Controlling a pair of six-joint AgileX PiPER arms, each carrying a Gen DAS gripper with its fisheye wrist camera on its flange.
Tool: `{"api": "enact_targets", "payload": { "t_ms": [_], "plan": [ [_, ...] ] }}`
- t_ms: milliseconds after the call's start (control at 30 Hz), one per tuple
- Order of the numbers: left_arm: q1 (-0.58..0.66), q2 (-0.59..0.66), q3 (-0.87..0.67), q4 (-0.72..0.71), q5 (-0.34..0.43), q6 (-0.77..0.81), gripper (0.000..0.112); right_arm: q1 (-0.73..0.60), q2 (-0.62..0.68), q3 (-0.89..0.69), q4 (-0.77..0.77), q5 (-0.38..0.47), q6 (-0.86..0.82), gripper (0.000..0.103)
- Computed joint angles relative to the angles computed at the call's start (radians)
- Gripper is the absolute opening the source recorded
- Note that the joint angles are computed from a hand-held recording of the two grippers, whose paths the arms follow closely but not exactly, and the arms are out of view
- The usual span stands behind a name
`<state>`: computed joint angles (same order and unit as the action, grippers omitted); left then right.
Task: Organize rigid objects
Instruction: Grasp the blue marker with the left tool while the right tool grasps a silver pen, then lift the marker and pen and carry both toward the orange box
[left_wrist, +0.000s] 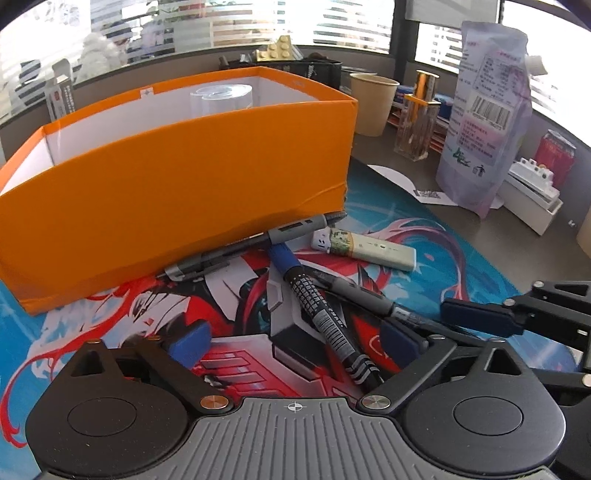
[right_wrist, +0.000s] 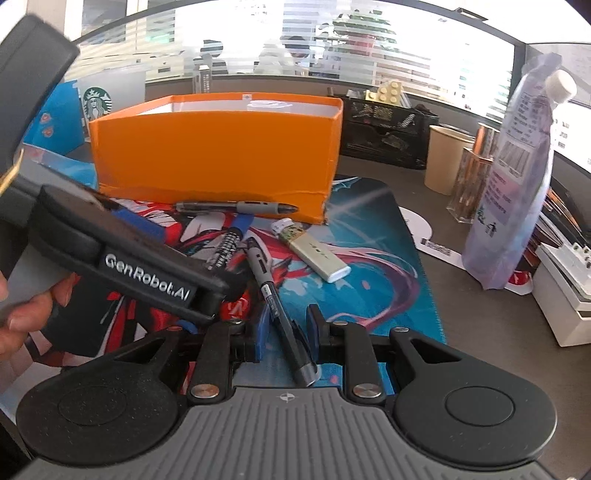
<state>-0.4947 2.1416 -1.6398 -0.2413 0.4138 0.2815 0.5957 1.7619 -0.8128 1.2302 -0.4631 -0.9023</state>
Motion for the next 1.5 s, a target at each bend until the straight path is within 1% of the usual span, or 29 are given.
{"api": "enact_targets", "payload": {
  "t_ms": [133,200,267,300,367,433,467,500,533,567,633,733,800,867,967,1033,1067,1100,1133,1167,1200,1267,1300,1400,1467,1500],
  "plan": [
    [-0.013,0.008,-0.006,0.055,-0.017,-0.066,0.101,-0.003,-0.005,0.012,-0.016,-0.003,0.020,0.021],
    [-0.017,0.010,0.009,0.059,-0.060,-0.067,0.101,0.000,-0.007,0.016,-0.021,-0.008,0.022,0.021],
    [-0.013,0.008,0.033,0.018,-0.103,-0.021,0.100,0.000,-0.009,0.023,-0.040,-0.011,0.040,0.021],
    [-0.014,0.005,0.045,0.032,-0.126,-0.023,0.095,-0.004,-0.011,0.027,-0.055,-0.007,0.058,0.021],
    [-0.011,-0.005,0.074,-0.036,-0.164,0.058,0.085,-0.001,-0.011,0.028,-0.055,-0.008,0.064,0.021],
    [-0.004,-0.022,0.103,-0.132,-0.187,0.169,0.060,0.001,-0.010,0.029,-0.059,-0.011,0.069,0.021],
    [-0.001,-0.027,0.111,-0.173,-0.190,0.215,0.054,-0.001,-0.012,0.030,-0.059,-0.009,0.068,0.021],
    [0.001,-0.034,0.124,-0.196,-0.199,0.242,0.041,0.000,-0.012,0.029,-0.058,-0.010,0.068,0.021],
    [0.003,-0.040,0.135,-0.216,-0.209,0.269,0.031,0.001,-0.011,0.030,-0.057,-0.011,0.068,0.021],
    [0.005,-0.042,0.141,-0.238,-0.214,0.296,0.027,-0.001,-0.012,0.030,-0.061,-0.011,0.067,0.021],
    [0.013,-0.051,0.157,-0.289,-0.219,0.361,0.013,0.000,-0.011,0.030,-0.060,-0.013,0.066,0.021],
    [0.030,-0.068,0.181,-0.332,-0.213,0.403,0.011,0.001,-0.007,0.032,-0.084,-0.019,0.090,0.024],
    [0.041,-0.083,0.205,-0.363,-0.216,0.432,0.011,0.003,0.001,0.032,-0.117,-0.025,0.125,0.030],
    [0.047,-0.098,0.233,-0.372,-0.234,0.449,0.011,0.009,0.012,0.029,-0.136,-0.038,0.145,0.031],
    [0.058,-0.125,0.286,-0.461,-0.263,0.550,0.011,0.026,0.023,0.011,-0.081,-0.054,0.087,0.031],
    [0.077,-0.140,0.309,-0.563,-0.255,0.650,0.011,0.042,0.028,0.000,-0.042,-0.064,0.042,0.026],
    [0.089,-0.148,0.317,-0.600,-0.241,0.684,0.011,0.050,0.029,-0.006,-0.030,-0.062,0.025,0.018],
    [0.102,-0.156,0.323,-0.619,-0.218,0.699,0.011,0.063,0.034,-0.016,-0.004,-0.068,-0.003,0.014],
    [0.118,-0.166,0.328,-0.646,-0.186,0.716,0.011,0.075,0.040,-0.022,0.011,-0.078,-0.019,0.014],
    [0.136,-0.174,0.333,-0.677,-0.149,0.732,0.011,0.078,0.041,-0.025,0.007,-0.072,-0.013,0.013],
    [0.148,-0.181,0.335,-0.687,-0.118,0.730,0.011,0.069,0.034,-0.024,-0.016,-0.043,0.020,0.013],
    [0.160,-0.199,0.353,-0.699,-0.085,0.739,0.011,0.037,0.015,-0.016,-0.107,0.031,0.139,0.013],
    [0.164,-0.208,0.367,-0.714,-0.077,0.759,0.011,0.030,0.011,-0.017,-0.130,0.053,0.171,0.013],
    [0.170,-0.239,0.417,-0.773,-0.072,0.830,0.011,0.036,0.009,-0.031,-0.125,0.087,0.170,0.013],
    [0.182,-0.258,0.451,-0.822,-0.074,0.884,0.011,0.052,0.011,-0.036,-0.138,0.098,0.186,0.013],
    [0.191,-0.269,0.470,-0.848,-0.073,0.913,0.011,0.066,0.016,-0.043,-0.117,0.095,0.161,0.013]
  ]
}}
